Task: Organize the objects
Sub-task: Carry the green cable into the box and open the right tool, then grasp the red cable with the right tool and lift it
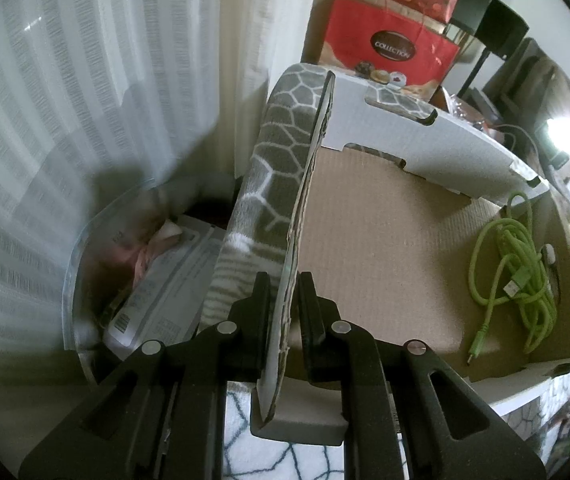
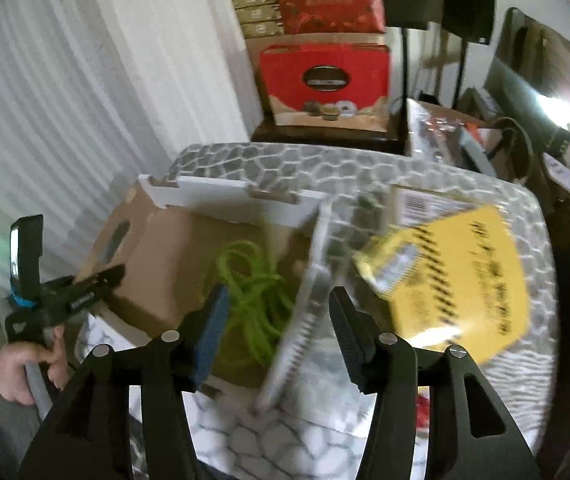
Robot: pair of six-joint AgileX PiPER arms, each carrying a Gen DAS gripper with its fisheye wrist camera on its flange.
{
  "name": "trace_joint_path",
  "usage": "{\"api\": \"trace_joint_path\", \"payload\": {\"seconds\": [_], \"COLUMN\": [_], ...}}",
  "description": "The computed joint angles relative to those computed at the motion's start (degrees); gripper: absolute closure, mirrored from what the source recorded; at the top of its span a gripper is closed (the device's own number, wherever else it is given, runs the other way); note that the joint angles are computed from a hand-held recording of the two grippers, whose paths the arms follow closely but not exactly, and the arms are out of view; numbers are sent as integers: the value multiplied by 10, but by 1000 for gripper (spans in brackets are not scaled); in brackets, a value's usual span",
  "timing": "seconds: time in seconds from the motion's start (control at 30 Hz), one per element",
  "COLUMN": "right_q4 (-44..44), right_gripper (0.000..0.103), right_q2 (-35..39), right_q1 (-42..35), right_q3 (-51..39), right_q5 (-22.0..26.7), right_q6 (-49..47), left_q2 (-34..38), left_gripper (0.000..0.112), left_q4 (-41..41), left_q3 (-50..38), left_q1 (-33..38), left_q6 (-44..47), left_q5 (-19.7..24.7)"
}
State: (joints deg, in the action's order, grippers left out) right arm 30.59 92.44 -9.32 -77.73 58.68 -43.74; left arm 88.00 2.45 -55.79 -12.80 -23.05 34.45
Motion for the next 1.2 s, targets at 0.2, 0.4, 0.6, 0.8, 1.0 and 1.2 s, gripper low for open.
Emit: {"api": "trace_joint_path", "payload": {"seconds": [0.2,0.4,0.6,0.8,1.0,1.2], "right_q4": [-9,-19,-27,-37,-48,-53], "right_gripper": [50,60,61,62,69,79], "right_q2": [5,7,15,32,51,36], "right_q1": [-79,-126,-151,-144,-126,-127], "right_q3": [-2,24,49,64,78,98], "right_q5": [24,20,8,-1,-42,-55], "right_q6": [-38,-70,-86,-94,-93,-112], "left_q2": [0,1,2,3,4,4], "left_gripper": [99,99,99,99,99,99], "left_q4": [2,3,4,7,8,10], "left_q3": [0,-2,-4,-6,-7,-6], "left_q1": [-1,-1,-2,-3,-3,-5], "left_q6": [-3,-3,-5,-8,-8,-12], "left_q5": [0,2,3,4,4,4]}}
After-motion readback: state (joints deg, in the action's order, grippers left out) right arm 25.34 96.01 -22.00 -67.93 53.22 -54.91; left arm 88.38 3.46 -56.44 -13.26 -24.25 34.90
